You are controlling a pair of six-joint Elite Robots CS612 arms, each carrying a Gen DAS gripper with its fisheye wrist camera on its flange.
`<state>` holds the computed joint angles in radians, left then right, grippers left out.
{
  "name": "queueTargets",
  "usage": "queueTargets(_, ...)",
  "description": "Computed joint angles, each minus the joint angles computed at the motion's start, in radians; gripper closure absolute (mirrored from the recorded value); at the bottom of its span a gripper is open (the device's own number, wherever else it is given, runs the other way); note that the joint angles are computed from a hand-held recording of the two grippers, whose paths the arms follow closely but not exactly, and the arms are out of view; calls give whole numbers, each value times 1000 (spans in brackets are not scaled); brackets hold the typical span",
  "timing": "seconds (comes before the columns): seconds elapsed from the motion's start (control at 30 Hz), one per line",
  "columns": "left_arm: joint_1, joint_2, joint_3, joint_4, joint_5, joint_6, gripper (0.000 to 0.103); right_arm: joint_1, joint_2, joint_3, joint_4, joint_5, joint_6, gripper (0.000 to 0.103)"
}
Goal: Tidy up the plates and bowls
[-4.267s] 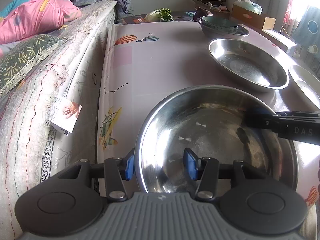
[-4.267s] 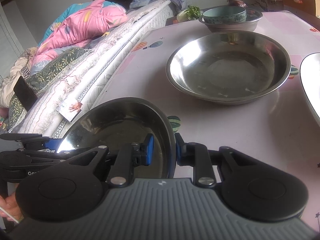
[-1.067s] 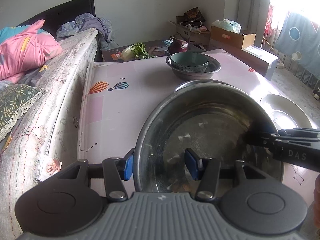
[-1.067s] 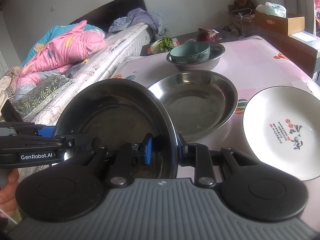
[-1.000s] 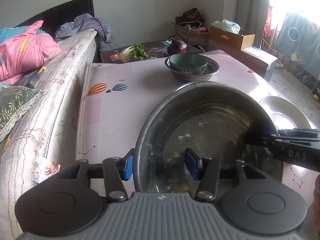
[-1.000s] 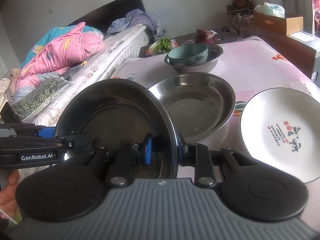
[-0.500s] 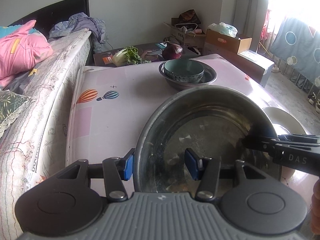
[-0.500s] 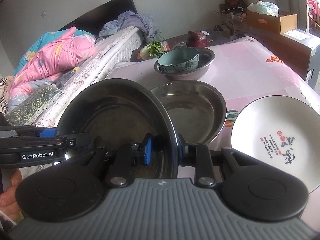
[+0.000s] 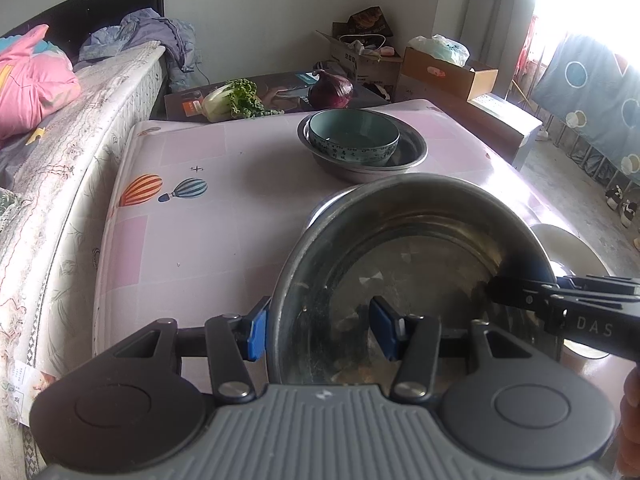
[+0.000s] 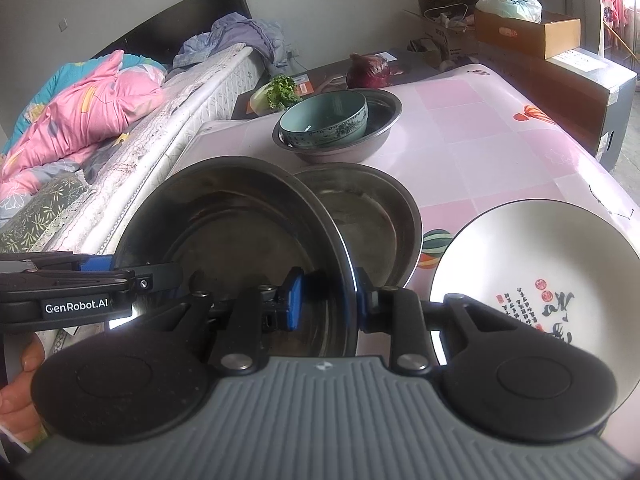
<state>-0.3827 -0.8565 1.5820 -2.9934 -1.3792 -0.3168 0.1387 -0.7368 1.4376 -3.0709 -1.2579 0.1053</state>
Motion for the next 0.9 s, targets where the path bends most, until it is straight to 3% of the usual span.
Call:
queueTargets(0.77, 23, 43, -65, 39, -73, -10, 50, 4, 48, -96, 110, -34, 5, 70)
queueTargets(0.9, 25, 42, -64, 27, -78, -12, 45, 5, 49, -97, 110, -36, 5, 69)
